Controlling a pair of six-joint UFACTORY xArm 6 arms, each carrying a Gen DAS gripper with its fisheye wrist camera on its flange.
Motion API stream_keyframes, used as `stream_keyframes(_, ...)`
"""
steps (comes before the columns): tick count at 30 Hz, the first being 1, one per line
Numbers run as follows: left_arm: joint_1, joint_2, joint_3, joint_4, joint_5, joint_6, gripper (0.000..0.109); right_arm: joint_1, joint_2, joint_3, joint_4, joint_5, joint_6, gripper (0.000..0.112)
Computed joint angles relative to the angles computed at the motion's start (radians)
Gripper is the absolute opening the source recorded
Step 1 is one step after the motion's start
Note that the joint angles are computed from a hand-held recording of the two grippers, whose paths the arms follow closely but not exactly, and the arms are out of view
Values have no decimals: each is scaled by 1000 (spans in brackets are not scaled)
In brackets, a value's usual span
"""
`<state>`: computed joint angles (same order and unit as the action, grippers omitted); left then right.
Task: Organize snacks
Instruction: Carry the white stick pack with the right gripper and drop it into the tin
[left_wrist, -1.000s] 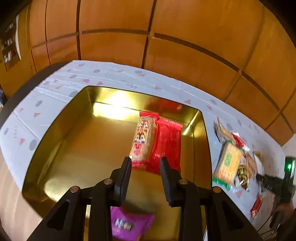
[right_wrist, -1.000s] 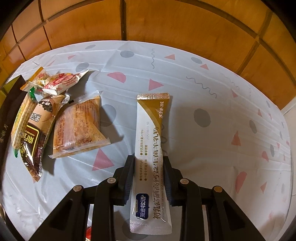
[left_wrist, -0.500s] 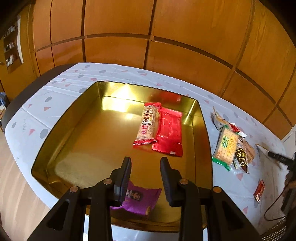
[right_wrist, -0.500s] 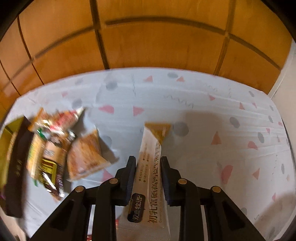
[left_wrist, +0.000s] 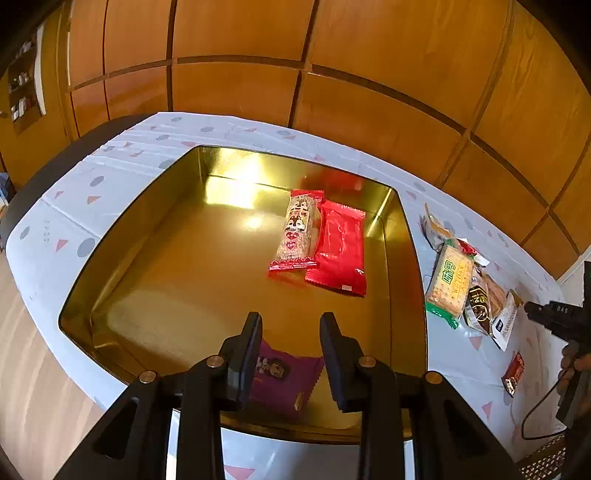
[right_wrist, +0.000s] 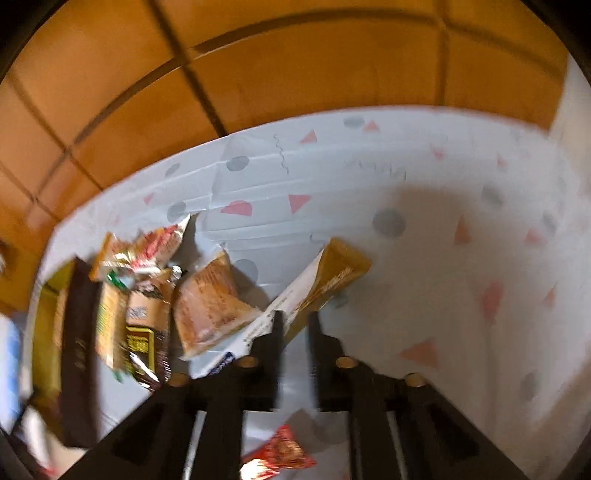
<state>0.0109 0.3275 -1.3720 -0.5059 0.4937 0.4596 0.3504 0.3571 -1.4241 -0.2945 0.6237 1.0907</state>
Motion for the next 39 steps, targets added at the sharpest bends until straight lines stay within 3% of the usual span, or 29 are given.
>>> stream_keyframes(1,-3,-1,1,-1,0,2,32,-4,3,10,9,-25,23,61)
stream_keyframes(2,-4,-1,1,2,3,3,32,-3,6,14,12,-41,40,76)
stream_keyframes(4,-9,-5,5,2,7,8,32,-8,34,0,18,-72,74,75)
stream_keyframes(7,-15,-13,17,5,1,16,32,-18,87,-52,48,-57,110,66)
stream_keyframes(8,-16,-14,18,5,6,18,33,-16,117,-97,45,-5,118,57)
stream_keyframes(12,-16,-11,19,17,16,6,33,-5,194,-225,-45,136,141,51)
stream_keyframes(14,-15,-8,17,14,25,11,33,13,246,-321,-98,251,88,28)
stream_keyframes(18,-14,-16,28,2,14,27,33,32,219,-305,-151,286,47,18)
stream_keyframes(22,-17,-24,39,-9,-5,40,33,30,86,-143,-244,182,185,18)
stream_keyframes(25,-18,-32,47,-20,-13,49,33,14,-21,-37,-314,46,319,18)
stream_keyframes(27,-18,-39,55,-20,-25,53,33,13,-44,-22,-310,-28,332,18)
stream_keyframes(33,-8,-55,69,-35,-45,70,33,84,49,-148,-74,-167,84,18)
stream_keyframes(39,6,-70,89,-39,-66,78,33,183,270,-436,275,-165,-241,18)
